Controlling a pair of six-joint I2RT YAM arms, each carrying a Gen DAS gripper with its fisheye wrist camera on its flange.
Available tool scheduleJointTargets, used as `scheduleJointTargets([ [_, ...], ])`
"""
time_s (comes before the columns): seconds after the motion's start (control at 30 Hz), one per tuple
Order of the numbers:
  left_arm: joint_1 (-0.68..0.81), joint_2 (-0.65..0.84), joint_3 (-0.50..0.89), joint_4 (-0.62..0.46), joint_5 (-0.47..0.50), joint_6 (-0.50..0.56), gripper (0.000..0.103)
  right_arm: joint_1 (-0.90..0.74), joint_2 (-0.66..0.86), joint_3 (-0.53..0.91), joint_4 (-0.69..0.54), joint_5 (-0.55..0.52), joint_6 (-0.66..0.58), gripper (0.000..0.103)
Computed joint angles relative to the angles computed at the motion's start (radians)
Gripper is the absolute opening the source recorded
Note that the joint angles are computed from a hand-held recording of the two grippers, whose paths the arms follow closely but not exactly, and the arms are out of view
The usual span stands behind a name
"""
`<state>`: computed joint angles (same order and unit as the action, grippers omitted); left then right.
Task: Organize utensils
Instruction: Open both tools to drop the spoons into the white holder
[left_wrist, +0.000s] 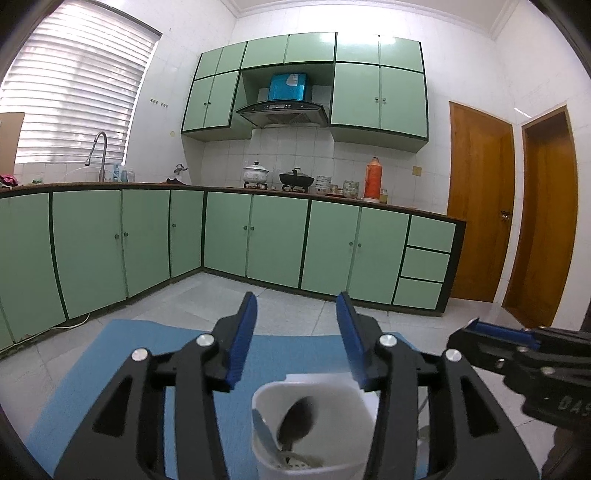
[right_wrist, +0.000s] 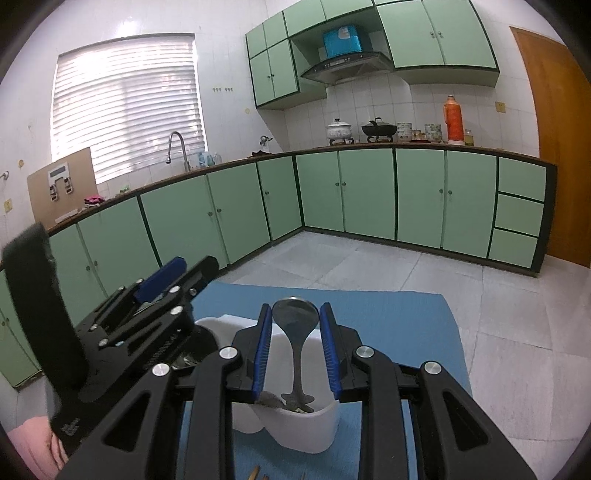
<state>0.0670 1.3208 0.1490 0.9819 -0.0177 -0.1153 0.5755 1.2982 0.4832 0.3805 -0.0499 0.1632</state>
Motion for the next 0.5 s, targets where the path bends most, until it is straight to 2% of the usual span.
scheduleJointTargets([
  [0.07,0.008,-0.031,-0.011,-0.015,0.006,-0.002,0.049,0.004,-0.008,-0.005,-0.004,0.007,0.002,0.027],
  [0.13,0.025,-0.082,-0.026,-0.043,0.02,-0.003,0.052,0.004,-0.024,-0.011,-0.008,0.016,0.006,0.039],
  [0.27,0.044,-0.222,-0.056,-0.142,0.033,-0.009,0.066,-0.002,-0.085,-0.038,-0.023,0.036,0.022,0.045],
  [0.37,0.077,-0.405,-0.077,-0.297,0.062,-0.013,0.075,-0.007,-0.152,-0.068,-0.045,0.053,0.032,0.052],
  [0.5,0.147,-0.692,-0.089,-0.577,0.127,-0.02,0.083,-0.013,-0.272,-0.122,-0.096,0.069,0.045,0.057],
])
